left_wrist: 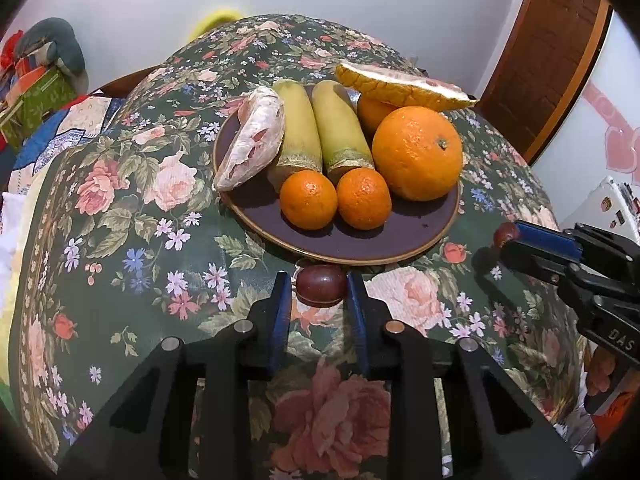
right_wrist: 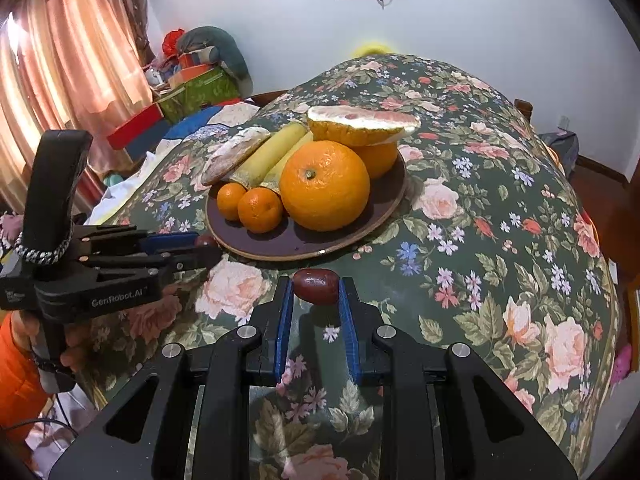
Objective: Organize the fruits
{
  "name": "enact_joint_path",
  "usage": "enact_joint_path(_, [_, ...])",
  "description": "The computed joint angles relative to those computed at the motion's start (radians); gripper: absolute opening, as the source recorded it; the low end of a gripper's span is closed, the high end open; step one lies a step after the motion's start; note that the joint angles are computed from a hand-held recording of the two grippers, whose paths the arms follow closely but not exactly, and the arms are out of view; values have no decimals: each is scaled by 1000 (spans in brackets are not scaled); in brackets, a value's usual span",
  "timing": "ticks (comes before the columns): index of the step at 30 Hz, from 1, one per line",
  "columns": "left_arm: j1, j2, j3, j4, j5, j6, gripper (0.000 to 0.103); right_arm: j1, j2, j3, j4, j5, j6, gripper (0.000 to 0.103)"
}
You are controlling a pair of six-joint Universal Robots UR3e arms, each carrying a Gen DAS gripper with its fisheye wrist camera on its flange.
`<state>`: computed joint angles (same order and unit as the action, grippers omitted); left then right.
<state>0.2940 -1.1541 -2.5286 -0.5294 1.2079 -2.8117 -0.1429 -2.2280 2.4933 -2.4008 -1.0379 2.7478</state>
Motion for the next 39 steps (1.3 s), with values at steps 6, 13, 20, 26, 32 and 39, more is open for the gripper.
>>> enact_joint_path(6, [45, 84, 10, -76, -40, 14, 28, 53, 105, -28, -112, -18, 41, 21])
enact_joint_path(13, [80, 26, 54, -45, -52, 11, 28, 135, 246, -67, -240, -53, 91, 21])
enact_joint_path(20, [96, -74, 81, 10, -64, 8, 28, 220, 382, -121, -317, -104, 116, 21])
enact_joint_path(26, [108, -97, 87, 17, -85, 19, 29, 245, 434, -154, -330, -121, 127, 21])
enact_joint_path(32, [139, -85, 93, -36, -112, 32, 38, 260, 452, -166, -338, -142, 146, 36])
enact_joint_path(39, [183, 122, 73, -166, -120, 44, 38, 231, 343, -150, -287, -122, 148, 36])
